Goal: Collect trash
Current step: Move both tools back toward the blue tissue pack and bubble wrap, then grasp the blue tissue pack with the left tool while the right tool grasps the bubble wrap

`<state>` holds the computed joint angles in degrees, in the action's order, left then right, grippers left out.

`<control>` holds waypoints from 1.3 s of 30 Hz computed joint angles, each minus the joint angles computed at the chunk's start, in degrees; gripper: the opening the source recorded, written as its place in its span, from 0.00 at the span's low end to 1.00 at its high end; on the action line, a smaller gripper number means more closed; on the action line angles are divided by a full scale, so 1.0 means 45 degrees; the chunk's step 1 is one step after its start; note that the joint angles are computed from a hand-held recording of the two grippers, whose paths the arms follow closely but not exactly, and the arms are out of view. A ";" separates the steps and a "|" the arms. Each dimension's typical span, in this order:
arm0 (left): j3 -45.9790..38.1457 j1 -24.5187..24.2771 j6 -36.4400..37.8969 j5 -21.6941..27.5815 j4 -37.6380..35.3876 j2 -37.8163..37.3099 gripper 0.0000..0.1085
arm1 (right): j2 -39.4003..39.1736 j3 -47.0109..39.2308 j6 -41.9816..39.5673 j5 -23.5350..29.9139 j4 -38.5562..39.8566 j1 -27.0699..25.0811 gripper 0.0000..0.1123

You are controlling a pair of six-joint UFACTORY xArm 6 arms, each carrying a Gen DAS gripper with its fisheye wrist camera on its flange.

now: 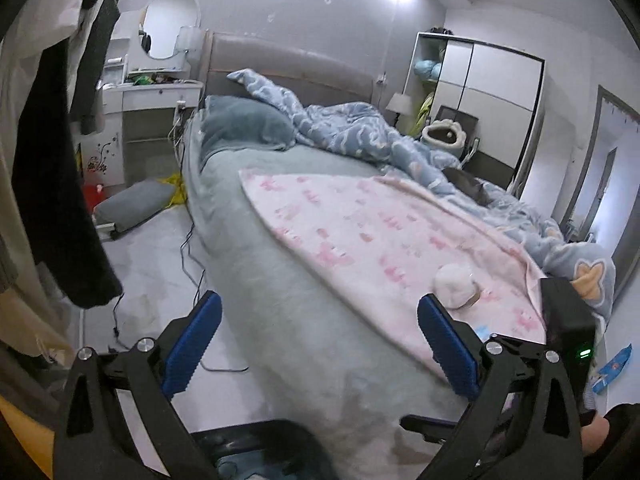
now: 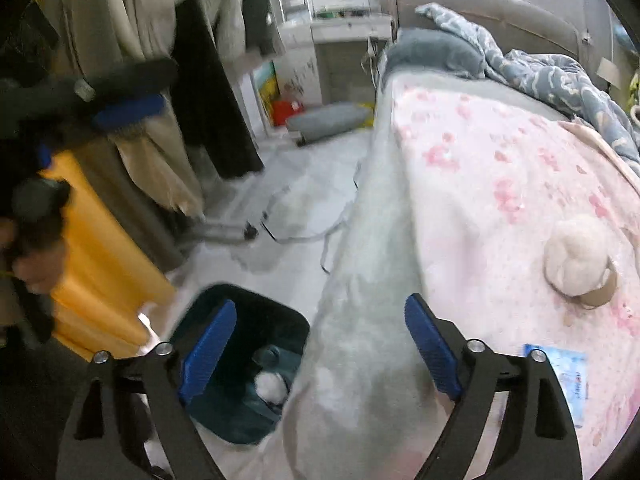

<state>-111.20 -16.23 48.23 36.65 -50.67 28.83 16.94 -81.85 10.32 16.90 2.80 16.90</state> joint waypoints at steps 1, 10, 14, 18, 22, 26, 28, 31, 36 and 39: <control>0.0007 -0.0126 0.0042 -0.0162 -0.0031 0.0002 0.92 | -0.0230 0.0268 -0.0207 -0.0300 0.0177 -0.0037 0.80; -0.0273 -0.0823 -0.0668 -0.0089 0.0310 0.0334 0.92 | -0.2268 0.2509 0.3304 -0.1115 -0.3389 -0.1324 0.82; -0.0241 -0.1164 -0.0595 0.0245 0.0439 0.0373 0.92 | -0.2872 0.3061 0.4966 -0.0907 -0.4922 -0.1986 0.82; -0.0341 -0.1518 -0.0441 0.0495 0.0603 0.0532 0.92 | -0.3253 0.3522 0.5938 -0.0984 -0.5828 -0.2523 0.82; -0.0839 -0.1786 -0.0415 0.0946 0.0973 0.0968 0.92 | -0.3448 0.3849 0.6430 -0.1076 -0.6223 -0.3066 0.82; -0.1468 -0.2006 -0.0302 0.1434 0.1465 0.1508 0.92 | -0.3612 0.4166 0.6185 -0.1229 -0.5777 -0.3612 0.82; -0.1737 -0.2062 0.0197 0.1872 0.1306 0.1704 0.92 | -0.3600 0.4183 0.6195 -0.1258 -0.5714 -0.3760 0.82; -0.1963 -0.2246 0.1133 0.2403 0.1159 0.1917 0.92 | -0.3486 0.4138 0.5928 -0.1356 -0.5331 -0.3960 0.82; -0.2818 -0.2422 0.1950 0.3849 0.0933 0.2539 0.92 | -0.2982 0.3732 0.5022 -0.1347 -0.4272 -0.4200 0.82; -0.3870 -0.2465 0.1818 0.4838 0.0958 0.3257 0.92 | -0.2650 0.3497 0.4125 -0.1390 -0.3054 -0.4303 0.82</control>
